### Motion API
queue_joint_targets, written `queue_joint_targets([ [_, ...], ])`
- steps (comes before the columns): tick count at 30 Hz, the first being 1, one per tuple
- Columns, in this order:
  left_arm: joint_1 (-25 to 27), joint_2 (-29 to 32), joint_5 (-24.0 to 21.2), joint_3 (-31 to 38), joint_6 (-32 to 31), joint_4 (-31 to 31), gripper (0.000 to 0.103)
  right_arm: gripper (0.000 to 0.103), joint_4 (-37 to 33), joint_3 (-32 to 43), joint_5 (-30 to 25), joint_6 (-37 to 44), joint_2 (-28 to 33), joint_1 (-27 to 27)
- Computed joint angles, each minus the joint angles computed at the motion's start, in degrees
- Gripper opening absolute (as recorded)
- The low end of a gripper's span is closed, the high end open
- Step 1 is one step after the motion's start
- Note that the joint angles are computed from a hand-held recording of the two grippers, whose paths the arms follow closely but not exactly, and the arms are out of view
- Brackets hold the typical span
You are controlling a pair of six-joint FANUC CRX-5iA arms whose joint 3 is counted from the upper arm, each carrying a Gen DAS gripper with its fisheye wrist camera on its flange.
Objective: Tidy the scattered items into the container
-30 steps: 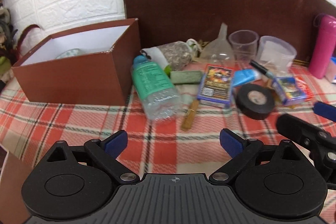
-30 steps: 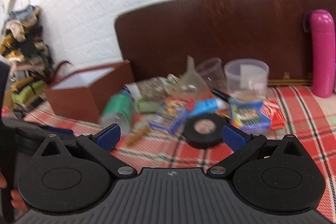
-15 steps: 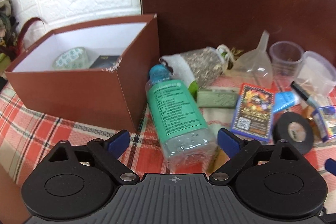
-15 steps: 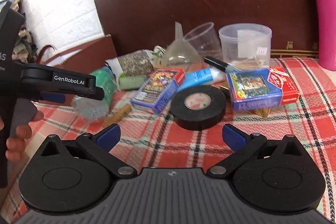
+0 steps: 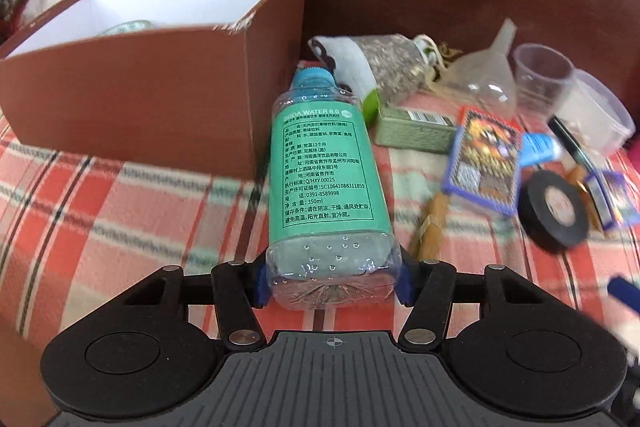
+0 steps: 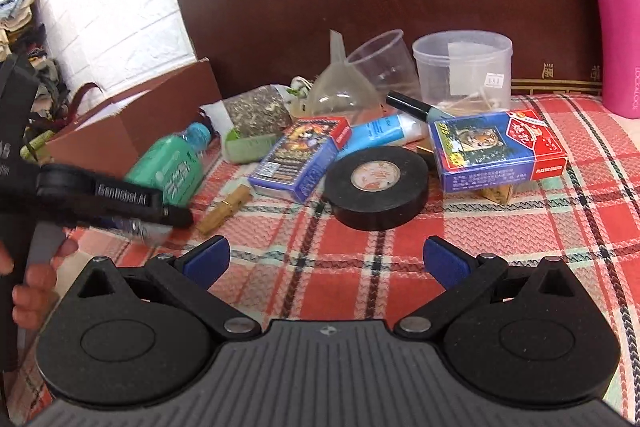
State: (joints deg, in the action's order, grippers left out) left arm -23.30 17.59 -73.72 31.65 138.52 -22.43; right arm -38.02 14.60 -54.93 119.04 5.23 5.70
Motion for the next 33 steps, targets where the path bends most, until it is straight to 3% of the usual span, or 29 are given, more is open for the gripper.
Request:
queue_joint_targets([
  [8, -3.11, -7.52, 7.89, -11.28, -2.73, 6.19, 0.060, 0.102, -0.89, -1.74, -1.20, 1.40, -2.61, -0.34],
  [14, -7.90, -8.76, 3.44, -10.50, -0.65, -1.25, 0.076, 0.102, -1.86, -1.90, -3.63, 1.97, -3.73, -0.80],
  [17, -7.85, -10.24, 4.19, -11.66, 0.52, -1.87, 0.077, 0.101, -3.74, -0.61, -6.55, 2.36, -3.47, -1.42],
  [19, -7.32, -10.66, 5.45, -12.27, -0.69, -1.69, 0.077, 0.100, -5.63, 0.59, -9.07, 2.65, -3.03, -2.00],
  [22, -5.58, -10.83, 8.41, -13.68, -4.51, 2.04, 0.068, 0.098, -7.66, 2.19, -12.36, 1.70, -2.22, -2.50],
  [26, -4.24, -12.37, 15.25, -17.62, -9.25, 7.91, 0.071, 0.095, -7.91, 3.38, -14.99, 0.48, -1.75, -2.30],
  [30, -4.57, -13.80, 13.25, -18.15, -6.02, 7.23, 0.077, 0.094, -6.23, 3.65, -15.43, 0.30, -1.81, -1.97],
  [33, -4.43, -17.07, 14.26, -20.73, -2.09, 6.49, 0.081, 0.094, -5.57, 3.45, -15.21, 0.50, -2.02, -1.89],
])
